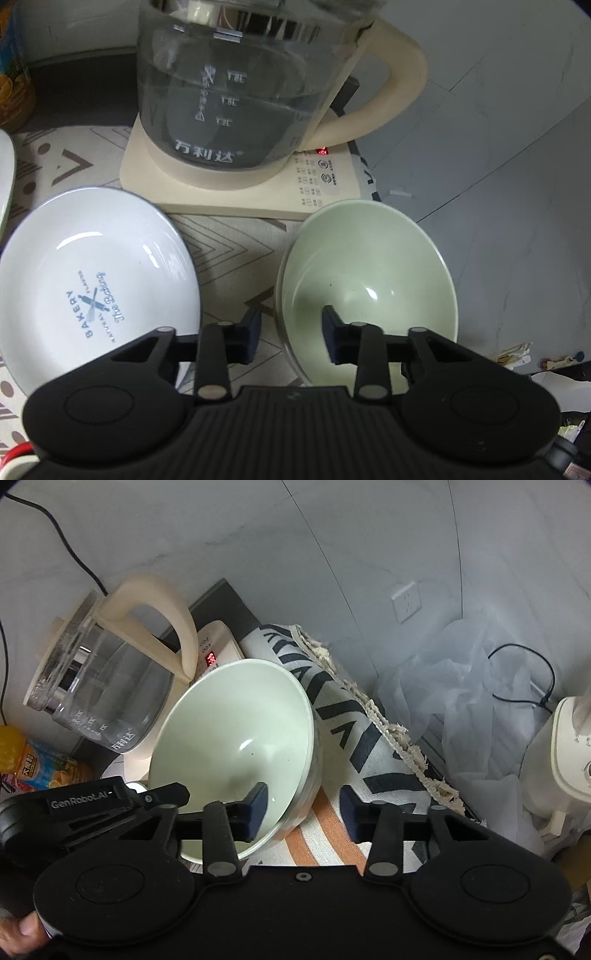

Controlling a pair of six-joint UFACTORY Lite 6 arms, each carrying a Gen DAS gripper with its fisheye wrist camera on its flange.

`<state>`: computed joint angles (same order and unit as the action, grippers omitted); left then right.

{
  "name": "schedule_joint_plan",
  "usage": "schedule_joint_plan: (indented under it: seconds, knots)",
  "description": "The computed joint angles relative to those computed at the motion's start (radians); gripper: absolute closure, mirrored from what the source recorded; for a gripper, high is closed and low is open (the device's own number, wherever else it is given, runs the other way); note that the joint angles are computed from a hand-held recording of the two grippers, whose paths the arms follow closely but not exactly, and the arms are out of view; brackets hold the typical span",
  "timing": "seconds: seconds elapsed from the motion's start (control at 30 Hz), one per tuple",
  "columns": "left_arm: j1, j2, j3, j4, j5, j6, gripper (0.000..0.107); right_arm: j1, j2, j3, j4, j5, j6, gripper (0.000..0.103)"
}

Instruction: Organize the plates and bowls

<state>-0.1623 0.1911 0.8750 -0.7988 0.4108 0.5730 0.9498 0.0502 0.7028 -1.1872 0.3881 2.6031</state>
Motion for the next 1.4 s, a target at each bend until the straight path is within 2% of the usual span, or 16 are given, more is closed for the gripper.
schedule_joint_plan:
  seconds: [0.13,0.4,0.77,0.93,1.1,1.4]
  knots:
    - [-0.004,0.016,0.013,0.011,-0.006,-0.04,0.095,-0.017,0.021,-0.001,-0.074,-0.034,0.069,0.081]
    - [0.022,-0.1,-0.043,0.026,0.042,-0.061,0.097,0.058,-0.044,0.012,0.015,0.092,-0.03,0.082]
    - [0.146,-0.362,-0.145,0.043,0.194,-0.035,0.098,0.262,-0.114,0.063,0.1,0.311,0.002,0.082]
    - [0.236,-0.485,-0.182,0.065,0.29,-0.014,0.098,0.368,-0.082,0.156,0.147,0.436,-0.006,0.082]
    - [0.374,-0.61,-0.201,0.089,0.426,0.019,0.098,0.45,-0.027,0.278,0.193,0.544,-0.059,0.082]
    - [0.661,-0.736,-0.218,0.094,0.652,0.147,0.098,0.568,0.071,0.416,0.215,0.637,-0.039,0.083]
